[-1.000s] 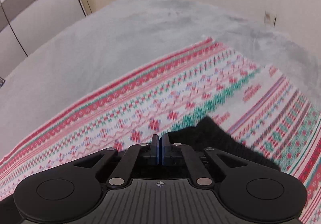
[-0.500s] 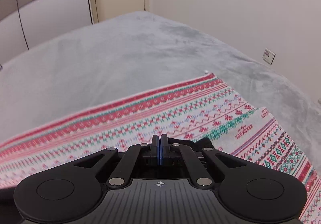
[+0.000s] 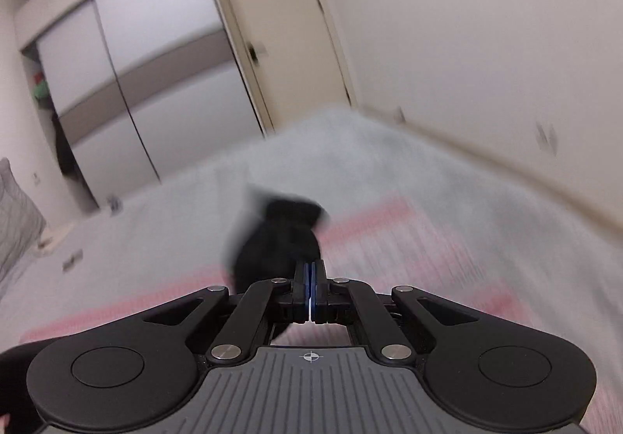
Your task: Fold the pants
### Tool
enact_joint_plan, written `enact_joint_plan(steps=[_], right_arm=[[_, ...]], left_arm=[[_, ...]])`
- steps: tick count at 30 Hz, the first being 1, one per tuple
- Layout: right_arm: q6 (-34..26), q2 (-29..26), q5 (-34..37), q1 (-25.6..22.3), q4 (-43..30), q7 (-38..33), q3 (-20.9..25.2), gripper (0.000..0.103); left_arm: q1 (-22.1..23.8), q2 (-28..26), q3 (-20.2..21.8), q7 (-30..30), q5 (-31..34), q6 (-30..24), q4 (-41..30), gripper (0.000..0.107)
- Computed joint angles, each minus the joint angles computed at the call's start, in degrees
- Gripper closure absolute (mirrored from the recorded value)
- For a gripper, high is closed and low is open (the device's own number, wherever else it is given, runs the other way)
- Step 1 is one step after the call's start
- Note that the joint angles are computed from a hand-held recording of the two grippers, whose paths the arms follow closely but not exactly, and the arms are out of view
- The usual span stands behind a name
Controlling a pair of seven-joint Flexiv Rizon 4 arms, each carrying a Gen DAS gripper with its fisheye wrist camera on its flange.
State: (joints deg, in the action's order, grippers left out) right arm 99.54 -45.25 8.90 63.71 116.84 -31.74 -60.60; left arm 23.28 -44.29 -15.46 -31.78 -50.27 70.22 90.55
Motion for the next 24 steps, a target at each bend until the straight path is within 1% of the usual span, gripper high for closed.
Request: enact_joint_plan(steps=[1,2,3,4,5,6,8,9,10,12,13,14,15,16,17,18,19,20,21,22,23,24], right_arm=[[-0.2,1.7,0.9,0.7,3.8,0.1,1.9,0.103],[-0.7,3.4,1.8,0.3,6.8,0.8,4.9,0.103],[-1.0,4.4,2.5,-0.9,9.1,1.9,8.3,0.103],[-1.3,4.6,2.9,-1.8,10.7,3.3,11.1,0.103],[-1.5,3.9,2.9,-1.6,11.8,4.7,12.3,0.103],[-0.6,2.6,3.5,-1.0,12.7,6.4,12.8,0.103],[2.9,0.8,6.5,0.6,13.9,10.3,13.0,0.103],[3.5,0.9,7.5,1.2,14.1,11.4,12.7,0.103],[3.0,1.0,7.6,2.6,14.4,11.9,11.4,0.103],[2.1,1.3,6.9,5.0,14.7,11.7,8.5,0.103],[2.0,1.4,6.7,5.8,14.8,11.8,7.3,0.102],[1.8,1.3,7.0,6.6,14.8,12.3,6.5,0.102],[1.3,1.3,7.2,6.8,14.5,13.2,6.2,0.101],[0.9,1.4,7.1,6.0,14.2,14.0,6.7,0.099],[0.3,1.6,7.0,5.4,13.7,14.9,7.2,0.094],[-0.2,1.7,6.6,4.4,13.2,15.8,8.0,0.093],[-0.4,1.9,6.2,3.2,12.7,16.8,9.3,0.093],[0.2,2.5,5.9,1.2,12.5,17.4,11.4,0.089],[0.9,2.8,5.7,-0.7,12.1,18.2,13.4,0.085],[1.6,2.9,5.7,-1.7,11.9,18.8,14.6,0.084],[1.9,2.7,5.7,-2.5,11.6,19.4,15.3,0.082],[1.8,2.6,5.6,-2.9,11.4,19.8,15.6,0.08]], left_arm=[[-1.1,0.5,3.3,-2.8,2.7,-2.4,1.5,0.098],[-1.7,0.4,5.8,-5.6,4.9,-5.0,1.9,0.098],[-2.3,-0.1,8.2,-8.9,7.6,-9.2,1.5,0.098],[-2.6,-0.5,9.7,-11.1,9.5,-11.0,1.1,0.098],[-3.0,-0.8,10.8,-12.9,10.5,-10.0,1.4,0.098],[-2.6,-0.9,10.6,-13.6,10.6,-9.0,1.7,0.098],[0.0,-0.2,8.0,-13.2,8.3,-8.4,3.3,0.098],[1.8,0.4,5.7,-12.1,5.5,-7.7,4.4,0.098],[3.4,0.9,3.5,-11.0,2.2,-6.8,5.5,0.096],[6.0,1.7,-1.4,-7.5,-6.4,-4.9,6.9,0.087],[6.3,1.9,-2.8,-5.5,-10.3,-3.6,7.2,0.071],[5.7,1.7,-3.1,-4.8,-12.4,-2.4,6.7,0.057],[4.3,1.1,-2.3,-5.6,-13.1,-1.3,5.8,0.052],[2.2,0.0,-0.5,-8.2,-12.3,-0.5,4.2,0.05],[0.8,-1.0,0.6,-10.7,-11.4,-0.5,2.7,0.049],[0.7,-1.8,0.8,-11.6,-11.2,-0.8,2.1,0.048],[-0.1,-3.0,1.2,-13.8,-10.5,-1.0,0.8,0.043],[-0.4,-3.9,1.0,-14.4,-10.6,0.1,0.3,0.039],[-0.5,-4.8,0.6,-14.4,-10.7,1.8,-0.2,0.039],[-0.5,-5.8,-0.7,-13.0,-11.1,4.2,-0.5,0.041],[0.1,-6.5,-2.5,-10.1,-11.3,6.3,-0.6,0.065],[0.4,-6.8,-2.9,-8.6,-10.3,7.0,-0.8,0.089]])
